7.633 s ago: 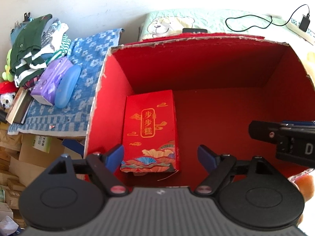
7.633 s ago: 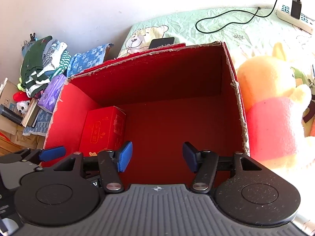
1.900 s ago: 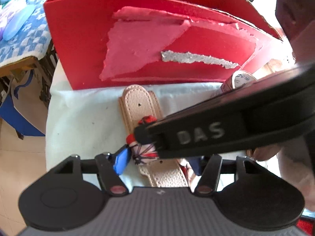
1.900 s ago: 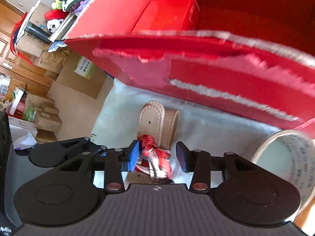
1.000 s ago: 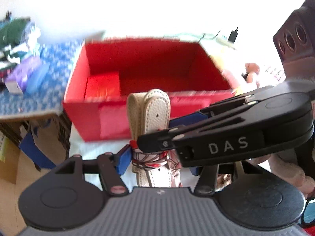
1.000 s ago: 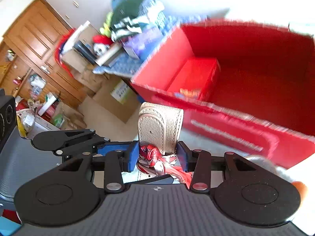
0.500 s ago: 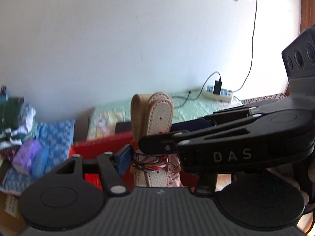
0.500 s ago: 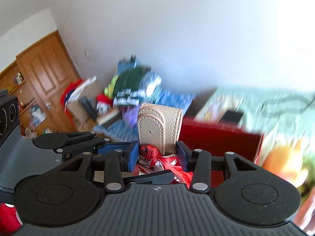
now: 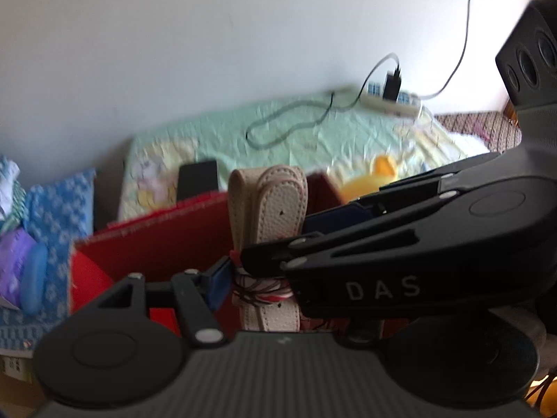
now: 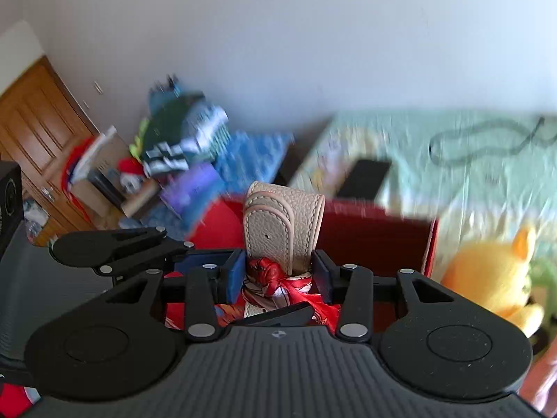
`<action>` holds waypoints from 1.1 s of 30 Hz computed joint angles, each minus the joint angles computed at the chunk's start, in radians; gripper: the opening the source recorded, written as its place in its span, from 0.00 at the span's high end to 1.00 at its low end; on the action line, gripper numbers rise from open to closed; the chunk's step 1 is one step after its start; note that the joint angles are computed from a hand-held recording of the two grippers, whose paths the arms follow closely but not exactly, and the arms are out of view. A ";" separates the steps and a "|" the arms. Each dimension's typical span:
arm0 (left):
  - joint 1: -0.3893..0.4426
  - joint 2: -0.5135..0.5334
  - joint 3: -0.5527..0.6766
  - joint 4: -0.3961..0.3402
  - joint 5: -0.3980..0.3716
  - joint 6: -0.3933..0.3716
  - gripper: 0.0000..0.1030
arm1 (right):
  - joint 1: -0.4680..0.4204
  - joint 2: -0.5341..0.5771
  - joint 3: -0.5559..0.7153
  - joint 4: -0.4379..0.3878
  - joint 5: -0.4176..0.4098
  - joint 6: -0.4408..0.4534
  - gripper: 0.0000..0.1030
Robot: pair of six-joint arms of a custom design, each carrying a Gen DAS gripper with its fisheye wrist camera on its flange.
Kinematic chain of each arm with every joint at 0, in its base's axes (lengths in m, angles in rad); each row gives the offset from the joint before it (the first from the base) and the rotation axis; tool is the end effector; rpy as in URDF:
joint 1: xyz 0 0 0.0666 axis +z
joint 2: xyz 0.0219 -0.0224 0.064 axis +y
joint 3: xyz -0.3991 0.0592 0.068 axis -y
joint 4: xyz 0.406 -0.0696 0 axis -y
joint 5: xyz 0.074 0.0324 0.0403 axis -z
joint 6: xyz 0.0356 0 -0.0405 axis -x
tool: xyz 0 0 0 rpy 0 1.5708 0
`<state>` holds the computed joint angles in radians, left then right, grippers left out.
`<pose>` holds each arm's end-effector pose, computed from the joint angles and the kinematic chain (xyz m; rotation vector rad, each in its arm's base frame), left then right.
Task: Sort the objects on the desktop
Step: 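Carry the strap over the red box and lower it inside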
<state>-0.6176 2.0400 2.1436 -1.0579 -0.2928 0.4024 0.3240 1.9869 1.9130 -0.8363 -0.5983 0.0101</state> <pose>0.6002 -0.4142 0.4095 0.1497 2.4640 -0.0659 0.6702 0.2458 0.3564 -0.6616 2.3683 0.8759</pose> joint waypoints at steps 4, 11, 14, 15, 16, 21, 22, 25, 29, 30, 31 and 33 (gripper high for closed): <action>0.039 0.055 0.042 -0.102 0.075 -0.015 0.46 | 0.017 0.108 0.139 -0.197 0.025 0.006 0.56; 0.087 0.141 0.148 -0.271 0.165 -0.024 0.47 | 0.059 0.283 0.398 -0.485 0.071 0.007 0.56; 0.105 0.146 0.153 -0.279 0.185 -0.028 0.47 | 0.067 0.321 0.459 -0.501 0.076 -0.012 0.56; 0.112 0.152 0.161 -0.290 0.198 -0.027 0.47 | 0.068 0.335 0.483 -0.517 0.076 -0.017 0.56; 0.118 0.155 0.165 -0.297 0.208 -0.026 0.47 | 0.070 0.344 0.496 -0.519 0.079 -0.022 0.56; 0.139 0.141 0.129 -0.277 0.285 -0.040 0.47 | 0.078 0.442 0.642 -0.616 0.115 -0.040 0.58; 0.142 0.138 0.120 -0.270 0.303 -0.044 0.43 | 0.079 0.466 0.675 -0.646 0.118 -0.046 0.59; 0.139 0.133 0.105 -0.258 0.300 -0.067 0.42 | 0.075 0.518 0.745 -0.712 0.089 -0.058 0.60; 0.138 0.105 0.065 -0.217 0.281 -0.082 0.37 | 0.071 0.508 0.721 -0.694 0.079 -0.051 0.59; 0.137 0.098 0.055 -0.210 0.268 -0.083 0.36 | 0.071 0.496 0.698 -0.679 0.077 -0.036 0.59; 0.137 0.092 0.045 -0.204 0.260 -0.082 0.35 | 0.070 0.493 0.692 -0.677 0.076 -0.013 0.59; 0.142 0.081 0.026 -0.193 0.268 -0.070 0.35 | 0.073 0.491 0.696 -0.683 0.082 0.050 0.59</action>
<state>-0.4755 2.1207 2.1692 -1.2505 -0.0249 0.3329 0.3970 2.4779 2.6089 -1.5198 -0.5160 0.0604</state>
